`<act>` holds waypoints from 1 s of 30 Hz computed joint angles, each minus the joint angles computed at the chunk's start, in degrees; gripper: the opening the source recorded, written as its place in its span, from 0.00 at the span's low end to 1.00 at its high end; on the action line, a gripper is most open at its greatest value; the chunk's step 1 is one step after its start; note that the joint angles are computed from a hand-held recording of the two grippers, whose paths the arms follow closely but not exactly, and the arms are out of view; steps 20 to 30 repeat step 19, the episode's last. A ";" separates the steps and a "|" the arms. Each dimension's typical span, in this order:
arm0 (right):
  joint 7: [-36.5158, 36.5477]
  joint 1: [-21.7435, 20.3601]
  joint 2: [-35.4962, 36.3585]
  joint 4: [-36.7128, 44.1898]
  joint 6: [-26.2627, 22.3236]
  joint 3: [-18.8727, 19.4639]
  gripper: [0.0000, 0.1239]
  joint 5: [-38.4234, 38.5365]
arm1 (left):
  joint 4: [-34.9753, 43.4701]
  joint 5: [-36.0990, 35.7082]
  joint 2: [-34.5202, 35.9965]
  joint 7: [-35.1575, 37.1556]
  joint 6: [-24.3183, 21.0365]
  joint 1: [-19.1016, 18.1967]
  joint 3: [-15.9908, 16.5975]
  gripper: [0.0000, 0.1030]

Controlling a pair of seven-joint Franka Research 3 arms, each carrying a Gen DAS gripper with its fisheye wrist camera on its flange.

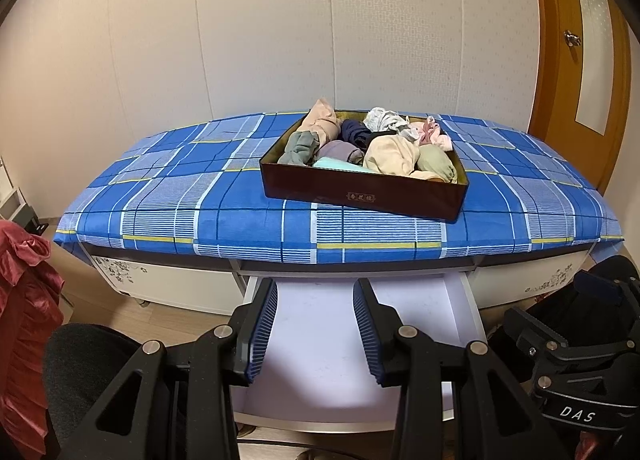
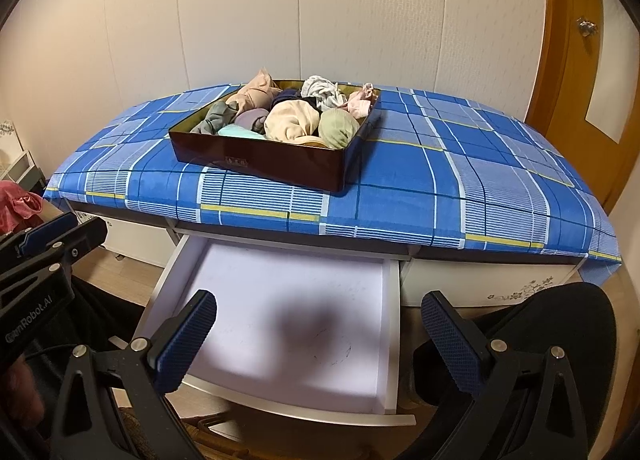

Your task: Organize soft objects

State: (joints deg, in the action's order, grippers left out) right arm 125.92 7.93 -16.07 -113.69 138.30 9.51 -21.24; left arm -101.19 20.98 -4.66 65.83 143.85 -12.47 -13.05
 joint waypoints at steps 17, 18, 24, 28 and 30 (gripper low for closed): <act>-0.58 0.30 0.24 0.16 -0.07 -0.23 0.83 0.76 | 0.05 -0.80 0.16 0.21 -0.29 0.00 0.08 0.38; -0.66 0.34 0.26 0.14 -0.11 -0.27 0.83 0.92 | 0.17 -0.98 0.29 0.29 -0.48 -0.02 0.09 0.38; -0.81 0.38 0.31 0.14 -0.12 -0.37 0.83 1.21 | 0.20 -1.14 0.36 0.42 -0.65 -0.03 0.11 0.38; -0.81 0.38 0.31 0.14 -0.12 -0.37 0.83 1.21 | 0.20 -1.14 0.36 0.42 -0.65 -0.03 0.11 0.38; -0.81 0.38 0.31 0.14 -0.12 -0.37 0.83 1.21 | 0.20 -1.14 0.36 0.42 -0.65 -0.03 0.11 0.38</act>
